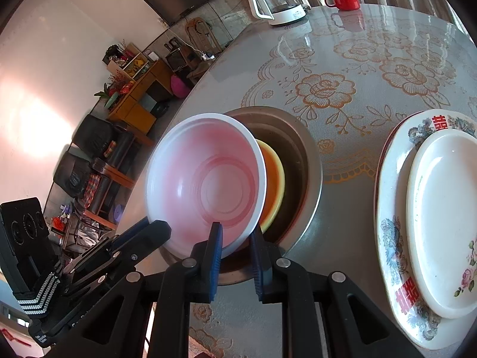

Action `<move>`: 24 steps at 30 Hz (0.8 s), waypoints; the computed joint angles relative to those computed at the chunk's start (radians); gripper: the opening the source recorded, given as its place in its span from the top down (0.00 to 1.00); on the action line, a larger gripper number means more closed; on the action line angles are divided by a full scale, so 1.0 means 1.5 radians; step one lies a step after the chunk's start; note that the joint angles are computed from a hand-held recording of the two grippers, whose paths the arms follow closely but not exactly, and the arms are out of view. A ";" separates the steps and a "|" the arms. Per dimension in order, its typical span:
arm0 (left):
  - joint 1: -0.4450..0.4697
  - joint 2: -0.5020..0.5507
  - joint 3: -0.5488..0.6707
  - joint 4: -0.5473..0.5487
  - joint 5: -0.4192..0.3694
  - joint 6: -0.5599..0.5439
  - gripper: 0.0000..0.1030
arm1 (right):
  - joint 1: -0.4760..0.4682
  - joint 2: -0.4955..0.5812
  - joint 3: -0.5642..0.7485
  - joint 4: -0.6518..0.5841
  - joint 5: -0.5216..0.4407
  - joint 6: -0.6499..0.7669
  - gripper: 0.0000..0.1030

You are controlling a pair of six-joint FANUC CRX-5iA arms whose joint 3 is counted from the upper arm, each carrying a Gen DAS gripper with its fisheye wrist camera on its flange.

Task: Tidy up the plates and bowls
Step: 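Lower the red bowl into the steel basin onto the yellow bowl, then open the right tool off the red bowl and move to the basin rim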

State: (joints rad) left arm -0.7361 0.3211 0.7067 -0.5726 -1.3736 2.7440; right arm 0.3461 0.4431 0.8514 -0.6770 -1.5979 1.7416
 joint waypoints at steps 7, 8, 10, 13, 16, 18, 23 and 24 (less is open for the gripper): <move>0.000 0.000 -0.001 0.001 -0.002 0.002 0.80 | 0.004 -0.002 -0.002 0.007 0.004 0.000 0.82; 0.000 0.000 -0.002 0.002 -0.001 0.003 0.80 | 0.004 -0.003 -0.004 0.008 0.006 0.002 0.81; 0.000 -0.001 -0.005 0.002 -0.001 0.005 0.80 | 0.003 -0.004 -0.005 0.007 0.008 0.002 0.78; 0.001 -0.003 -0.011 0.002 0.002 0.008 0.80 | 0.005 -0.009 -0.012 0.017 0.017 0.005 0.77; 0.000 -0.004 -0.013 -0.001 0.002 0.009 0.79 | 0.006 -0.015 -0.020 0.025 0.029 0.006 0.77; -0.001 -0.004 -0.013 -0.003 0.002 0.010 0.79 | 0.007 -0.021 -0.028 0.032 0.042 0.008 0.77; -0.003 -0.001 -0.011 -0.010 -0.001 0.009 0.79 | 0.014 -0.038 -0.056 0.055 0.087 0.021 0.77; -0.001 0.001 -0.008 -0.008 -0.001 0.007 0.79 | 0.015 -0.039 -0.058 0.056 0.090 0.022 0.77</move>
State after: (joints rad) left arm -0.7379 0.3227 0.6941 -0.5850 -1.3755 2.7539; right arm 0.3682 0.3852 0.7644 -0.5928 -1.4636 1.7739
